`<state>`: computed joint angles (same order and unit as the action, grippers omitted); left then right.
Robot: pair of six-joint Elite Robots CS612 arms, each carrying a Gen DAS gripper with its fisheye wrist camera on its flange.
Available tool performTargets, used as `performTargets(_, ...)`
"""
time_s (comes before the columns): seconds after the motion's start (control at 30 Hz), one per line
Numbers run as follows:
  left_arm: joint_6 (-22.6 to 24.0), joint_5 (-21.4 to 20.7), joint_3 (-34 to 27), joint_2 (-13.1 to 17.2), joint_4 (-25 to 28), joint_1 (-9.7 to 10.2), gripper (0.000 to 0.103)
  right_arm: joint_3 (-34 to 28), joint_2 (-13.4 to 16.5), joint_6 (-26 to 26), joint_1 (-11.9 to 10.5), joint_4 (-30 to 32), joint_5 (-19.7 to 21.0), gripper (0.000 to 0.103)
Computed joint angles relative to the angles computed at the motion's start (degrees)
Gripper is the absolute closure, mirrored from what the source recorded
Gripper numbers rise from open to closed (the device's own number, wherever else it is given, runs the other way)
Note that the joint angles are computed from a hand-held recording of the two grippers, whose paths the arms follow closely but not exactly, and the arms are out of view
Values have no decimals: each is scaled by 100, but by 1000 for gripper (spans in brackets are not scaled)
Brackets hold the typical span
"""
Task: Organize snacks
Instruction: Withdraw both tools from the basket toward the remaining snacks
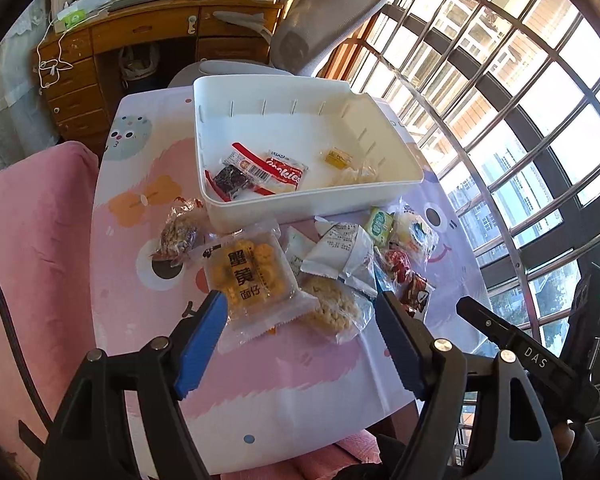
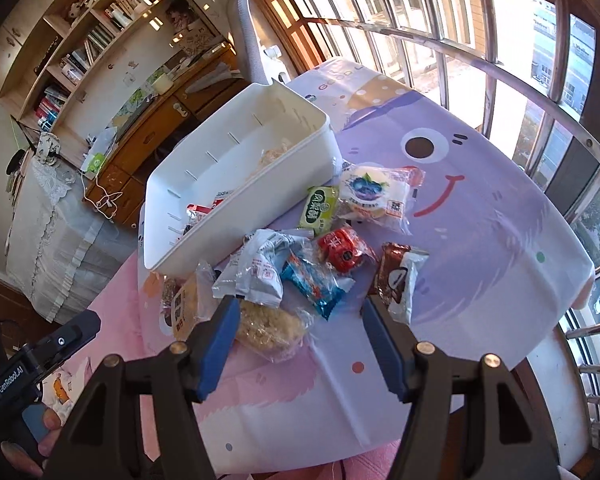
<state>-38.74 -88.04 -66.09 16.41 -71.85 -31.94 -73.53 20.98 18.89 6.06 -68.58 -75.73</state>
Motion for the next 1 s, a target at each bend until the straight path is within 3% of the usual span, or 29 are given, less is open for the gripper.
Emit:
performTargets(0.23, -108, -267, 59, 17, 202, 1, 27, -153, 55, -152, 40, 317, -531, 39)
performTargets(0.47, -502, -505, 362, -50, 311, 14, 26, -84, 46, -570, 11, 541, -850, 39)
performTargets(1.0, -1642, -563, 1225, -245, 388, -98, 25, 326, 24, -1945, -216, 618, -449, 39)
